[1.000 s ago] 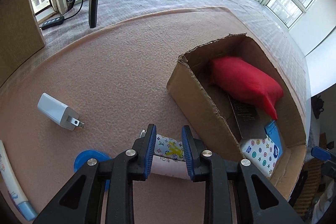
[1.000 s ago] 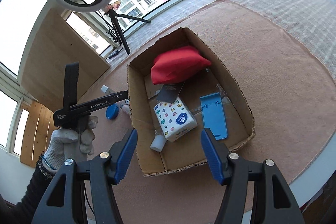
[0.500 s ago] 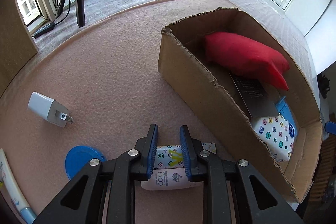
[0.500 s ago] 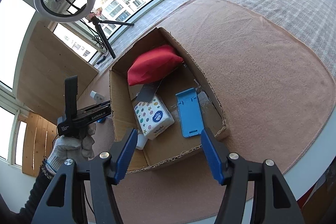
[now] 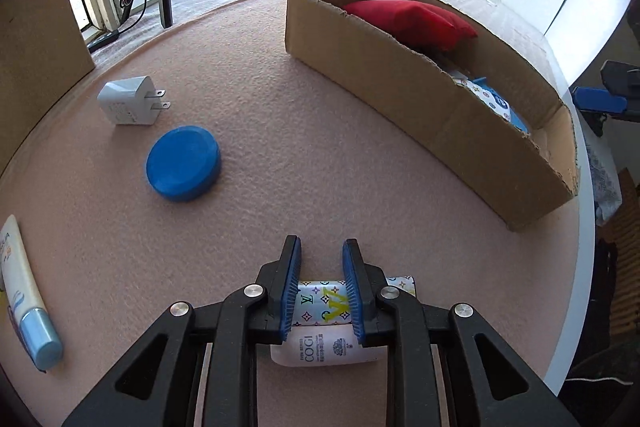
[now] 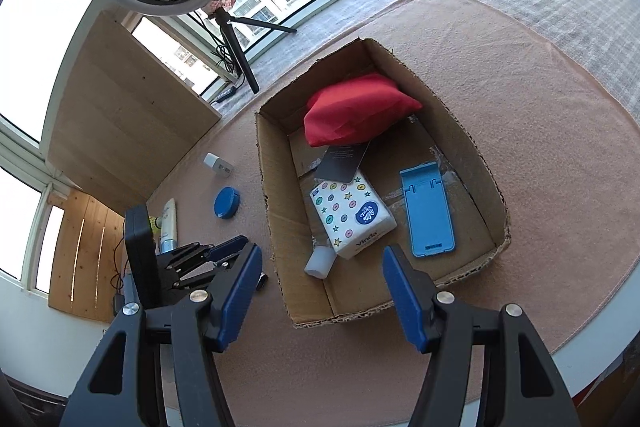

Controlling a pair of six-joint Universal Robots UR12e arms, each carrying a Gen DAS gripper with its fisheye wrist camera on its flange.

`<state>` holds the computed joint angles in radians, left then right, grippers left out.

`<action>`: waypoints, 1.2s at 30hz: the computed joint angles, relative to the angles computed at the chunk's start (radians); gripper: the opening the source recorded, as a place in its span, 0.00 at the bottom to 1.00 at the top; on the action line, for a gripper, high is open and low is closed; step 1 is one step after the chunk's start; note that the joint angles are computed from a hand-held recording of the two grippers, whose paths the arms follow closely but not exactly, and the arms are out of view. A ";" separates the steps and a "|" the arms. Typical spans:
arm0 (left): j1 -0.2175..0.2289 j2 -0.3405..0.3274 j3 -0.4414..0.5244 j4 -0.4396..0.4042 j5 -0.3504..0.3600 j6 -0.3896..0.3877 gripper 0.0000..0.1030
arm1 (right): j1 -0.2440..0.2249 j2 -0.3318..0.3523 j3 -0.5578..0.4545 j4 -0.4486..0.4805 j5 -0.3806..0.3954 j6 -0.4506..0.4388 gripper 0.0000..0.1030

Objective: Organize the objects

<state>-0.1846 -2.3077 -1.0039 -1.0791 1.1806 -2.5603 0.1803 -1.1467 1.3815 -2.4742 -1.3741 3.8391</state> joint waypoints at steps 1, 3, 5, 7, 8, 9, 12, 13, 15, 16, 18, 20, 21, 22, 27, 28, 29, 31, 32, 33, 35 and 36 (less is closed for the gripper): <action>0.005 0.010 -0.015 0.004 0.000 0.000 0.23 | 0.005 0.006 -0.010 0.004 0.005 -0.009 0.57; 0.016 0.027 -0.045 0.020 -0.004 -0.008 0.23 | 0.013 0.020 -0.032 0.013 0.020 -0.027 0.57; 0.028 0.047 -0.080 0.040 -0.007 -0.019 0.23 | 0.022 0.034 -0.055 0.025 0.035 -0.047 0.57; 0.038 0.059 -0.100 0.051 -0.013 -0.044 0.23 | 0.030 0.051 -0.081 0.040 0.047 -0.067 0.57; 0.042 0.065 -0.110 0.063 -0.010 -0.062 0.23 | 0.035 0.059 -0.094 0.047 0.054 -0.077 0.57; 0.047 0.073 -0.121 0.079 -0.008 -0.081 0.23 | 0.038 0.067 -0.106 0.054 0.062 -0.087 0.57; 0.061 0.081 -0.130 0.117 -0.012 -0.137 0.23 | 0.051 0.088 -0.140 0.079 0.077 -0.121 0.57; 0.066 0.086 -0.135 0.129 -0.014 -0.157 0.23 | 0.055 0.094 -0.149 0.088 0.081 -0.133 0.57; 0.077 0.097 -0.147 0.148 -0.021 -0.199 0.23 | 0.062 0.104 -0.166 0.104 0.091 -0.155 0.57; 0.083 0.103 -0.152 0.151 -0.028 -0.222 0.23 | 0.065 0.109 -0.173 0.113 0.098 -0.167 0.57; 0.090 0.113 -0.160 0.150 -0.035 -0.271 0.23 | 0.072 0.120 -0.192 0.133 0.116 -0.190 0.57; 0.088 0.125 -0.178 0.175 -0.038 -0.301 0.23 | 0.078 0.129 -0.206 0.148 0.130 -0.211 0.57; 0.085 0.131 -0.188 0.186 -0.031 -0.314 0.23 | 0.081 0.133 -0.212 0.153 0.132 -0.218 0.57; 0.080 0.139 -0.200 0.193 -0.017 -0.328 0.23 | 0.083 0.137 -0.218 0.156 0.136 -0.221 0.57; 0.043 0.157 -0.227 0.176 0.070 -0.367 0.29 | 0.088 0.146 -0.233 0.156 0.145 -0.229 0.57; 0.035 0.155 -0.224 0.164 0.085 -0.367 0.32 | 0.089 0.147 -0.236 0.159 0.145 -0.232 0.57; 0.028 0.154 -0.224 0.160 0.109 -0.369 0.34 | 0.090 0.148 -0.238 0.162 0.145 -0.234 0.57; 0.016 0.151 -0.225 0.162 0.146 -0.382 0.36 | 0.091 0.152 -0.245 0.169 0.143 -0.237 0.57; 0.014 0.149 -0.225 0.157 0.151 -0.390 0.36 | 0.092 0.152 -0.247 0.170 0.142 -0.238 0.57; 0.014 0.151 -0.230 0.164 0.154 -0.398 0.38 | 0.092 0.152 -0.247 0.170 0.141 -0.238 0.57; 0.016 0.153 -0.235 0.167 0.154 -0.407 0.39 | 0.092 0.151 -0.247 0.170 0.138 -0.240 0.57; 0.017 0.153 -0.237 0.170 0.156 -0.406 0.40 | 0.092 0.151 -0.247 0.171 0.137 -0.242 0.57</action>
<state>-0.1675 -2.1543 -1.2411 -0.9087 1.3366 -2.9667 0.2728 -0.9955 1.1342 -2.3029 -1.2368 3.5972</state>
